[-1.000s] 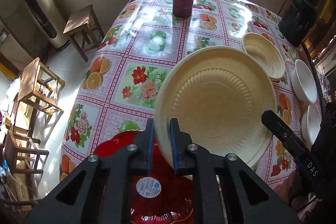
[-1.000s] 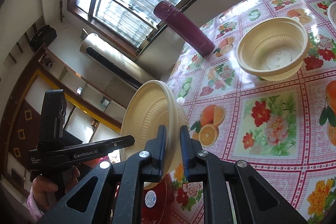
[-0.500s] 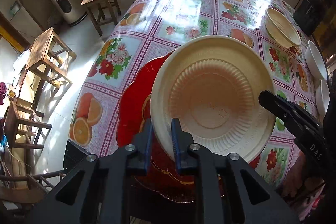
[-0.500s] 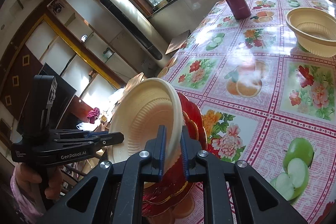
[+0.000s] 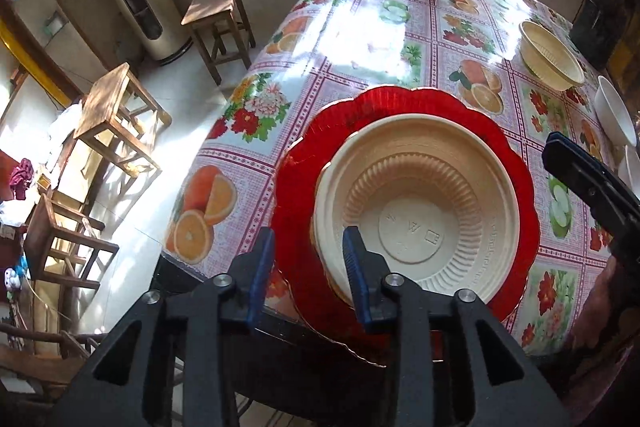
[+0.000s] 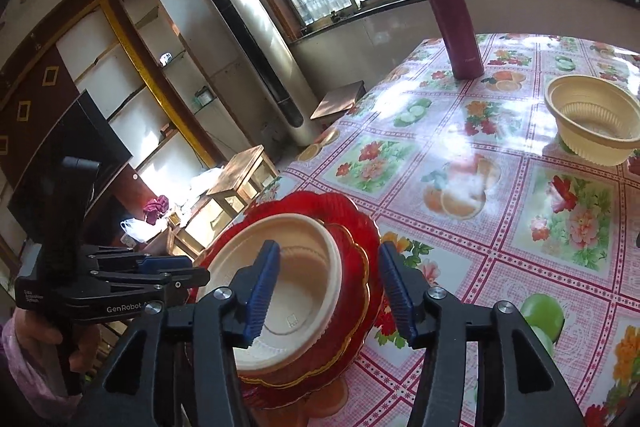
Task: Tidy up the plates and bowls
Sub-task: 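Open both tools and pull them back from the stacked bowl, then move both tools toward the white plastic bowls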
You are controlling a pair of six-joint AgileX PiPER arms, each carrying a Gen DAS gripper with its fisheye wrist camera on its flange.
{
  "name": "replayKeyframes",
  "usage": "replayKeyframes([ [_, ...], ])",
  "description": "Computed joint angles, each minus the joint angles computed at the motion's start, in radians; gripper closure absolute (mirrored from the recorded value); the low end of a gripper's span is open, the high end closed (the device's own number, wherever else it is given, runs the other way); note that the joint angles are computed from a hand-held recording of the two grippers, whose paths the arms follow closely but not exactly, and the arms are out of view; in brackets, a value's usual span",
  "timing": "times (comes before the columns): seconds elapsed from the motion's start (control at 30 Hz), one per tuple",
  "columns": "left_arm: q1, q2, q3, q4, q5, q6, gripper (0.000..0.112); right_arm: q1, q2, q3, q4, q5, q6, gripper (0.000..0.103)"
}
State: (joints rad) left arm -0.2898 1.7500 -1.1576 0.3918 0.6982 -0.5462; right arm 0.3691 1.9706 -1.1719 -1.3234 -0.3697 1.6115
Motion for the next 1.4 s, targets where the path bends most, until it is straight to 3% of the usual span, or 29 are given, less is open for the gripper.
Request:
replayKeyframes([
  [0.07, -0.042, -0.048, 0.042, 0.157, -0.033, -0.162, 0.051, -0.024, -0.017, 0.031, 0.144, -0.022, -0.124, 0.034],
  [0.13, -0.097, -0.092, 0.078, 0.328, -0.054, -0.33, 0.043, -0.041, -0.04, 0.073, 0.29, -0.041, -0.243, 0.02],
  [0.2, -0.149, -0.123, 0.093, 0.43, -0.087, -0.426, 0.03, -0.07, -0.049, 0.093, 0.339, -0.07, -0.271, 0.019],
  [0.37, -0.312, -0.113, 0.05, 0.59, -0.125, -0.588, 0.026, -0.166, -0.108, 0.162, 0.435, -0.121, -0.357, 0.018],
  [0.43, -0.382, -0.078, 0.011, 0.632, -0.129, -0.635, 0.026, -0.234, -0.142, 0.194, 0.441, -0.15, -0.368, 0.017],
  [0.6, -0.491, 0.008, -0.087, 0.698, -0.22, -0.736, 0.026, -0.461, -0.233, 0.303, 0.442, -0.25, -0.428, 0.012],
  [0.67, -0.52, 0.058, -0.16, 0.646, -0.242, -0.696, 0.025, -0.563, -0.264, 0.329, 0.379, -0.274, -0.41, 0.006],
  [0.8, -0.517, 0.183, -0.348, 0.263, -0.29, -0.383, 0.023, -0.785, -0.293, 0.345, 0.223, -0.356, -0.333, 0.004],
  [0.87, -0.523, 0.262, -0.454, 0.063, -0.273, -0.228, 0.009, -0.909, -0.278, 0.324, 0.107, -0.432, -0.269, 0.002],
  [0.93, -0.526, 0.323, -0.542, -0.06, -0.242, -0.15, 0.009, -1.01, -0.264, 0.316, 0.027, -0.464, -0.226, 0.0],
  [1.1, -0.562, 0.473, -0.77, -0.107, -0.139, -0.136, 0.009, -1.191, -0.166, 0.209, -0.103, -0.609, -0.026, 0.0],
  [1.27, -0.601, 0.581, -0.942, -0.017, -0.102, -0.221, 0.009, -1.205, -0.141, 0.142, -0.201, -0.516, 0.09, 0.0],
  [1.4, -0.587, 0.674, -1.058, -0.185, -0.109, -0.093, 0.009, -1.236, -0.087, 0.121, -0.169, -0.539, 0.149, 0.0],
])
